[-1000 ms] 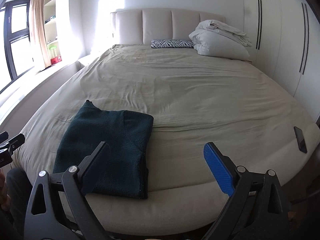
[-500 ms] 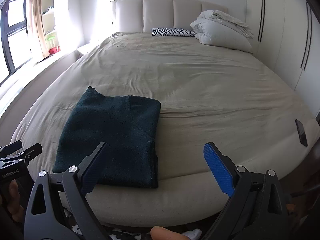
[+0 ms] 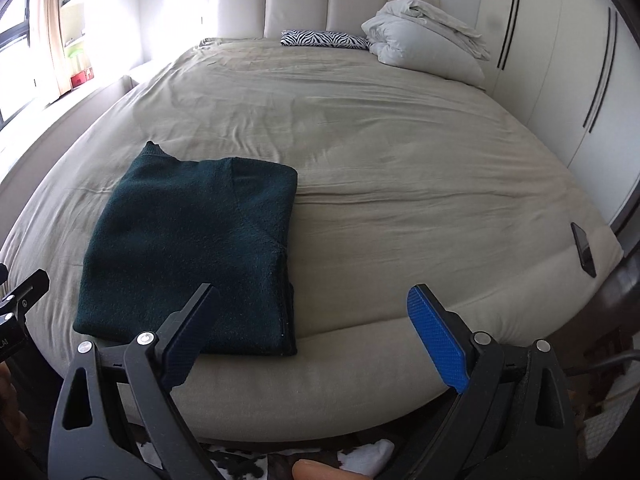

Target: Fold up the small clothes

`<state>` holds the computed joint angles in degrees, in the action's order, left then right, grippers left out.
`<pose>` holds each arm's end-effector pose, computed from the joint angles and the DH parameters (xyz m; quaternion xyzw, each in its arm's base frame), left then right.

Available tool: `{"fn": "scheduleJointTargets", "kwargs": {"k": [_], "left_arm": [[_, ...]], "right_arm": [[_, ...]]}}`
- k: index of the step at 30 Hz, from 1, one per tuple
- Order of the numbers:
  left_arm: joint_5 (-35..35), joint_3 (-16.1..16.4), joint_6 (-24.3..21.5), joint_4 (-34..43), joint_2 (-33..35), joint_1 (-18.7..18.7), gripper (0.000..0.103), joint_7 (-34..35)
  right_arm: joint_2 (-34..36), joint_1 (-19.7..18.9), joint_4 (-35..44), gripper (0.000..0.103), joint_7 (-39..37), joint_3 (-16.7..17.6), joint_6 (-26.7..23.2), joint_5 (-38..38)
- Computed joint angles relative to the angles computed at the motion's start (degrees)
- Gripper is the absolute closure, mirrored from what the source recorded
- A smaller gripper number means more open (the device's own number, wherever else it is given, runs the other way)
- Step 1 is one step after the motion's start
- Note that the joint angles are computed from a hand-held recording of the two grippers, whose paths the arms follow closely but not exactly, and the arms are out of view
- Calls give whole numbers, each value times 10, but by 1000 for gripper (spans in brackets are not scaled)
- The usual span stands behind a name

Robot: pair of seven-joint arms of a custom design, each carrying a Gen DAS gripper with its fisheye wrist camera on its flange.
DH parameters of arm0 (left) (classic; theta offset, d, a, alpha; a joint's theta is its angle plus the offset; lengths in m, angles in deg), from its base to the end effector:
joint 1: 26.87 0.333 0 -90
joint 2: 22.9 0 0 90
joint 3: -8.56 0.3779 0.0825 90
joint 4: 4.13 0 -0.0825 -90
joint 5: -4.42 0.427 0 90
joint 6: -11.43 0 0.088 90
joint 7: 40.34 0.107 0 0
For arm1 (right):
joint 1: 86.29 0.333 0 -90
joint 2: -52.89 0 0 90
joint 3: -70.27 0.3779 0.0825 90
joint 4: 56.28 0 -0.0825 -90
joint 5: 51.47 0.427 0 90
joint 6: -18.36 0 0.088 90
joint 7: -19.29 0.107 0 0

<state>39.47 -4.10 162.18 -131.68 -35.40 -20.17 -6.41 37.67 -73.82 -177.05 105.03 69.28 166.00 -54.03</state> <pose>0.5486 -0.0799 0.5704 -0.7776 0.5057 -0.2174 0.3038 0.5400 0.1093 0.6639 -0.7517 0.5531 -0.2492 0.2590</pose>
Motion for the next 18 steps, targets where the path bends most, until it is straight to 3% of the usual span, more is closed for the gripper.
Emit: {"fn": "scheduleJointTargets", "kwargs": {"k": [10, 14, 18], "left_arm": [[-18, 6, 16, -3, 1, -3, 0, 20], [-98, 29, 75, -22, -4, -18, 0, 87], [-123, 19, 97, -29, -8, -2, 0, 111]], "right_arm": [[-4, 19, -5, 7, -50, -10, 5, 50], [-5, 29, -4, 7, -70, -18, 0, 83], [-8, 44, 0, 7, -111, -34, -12, 146]]}}
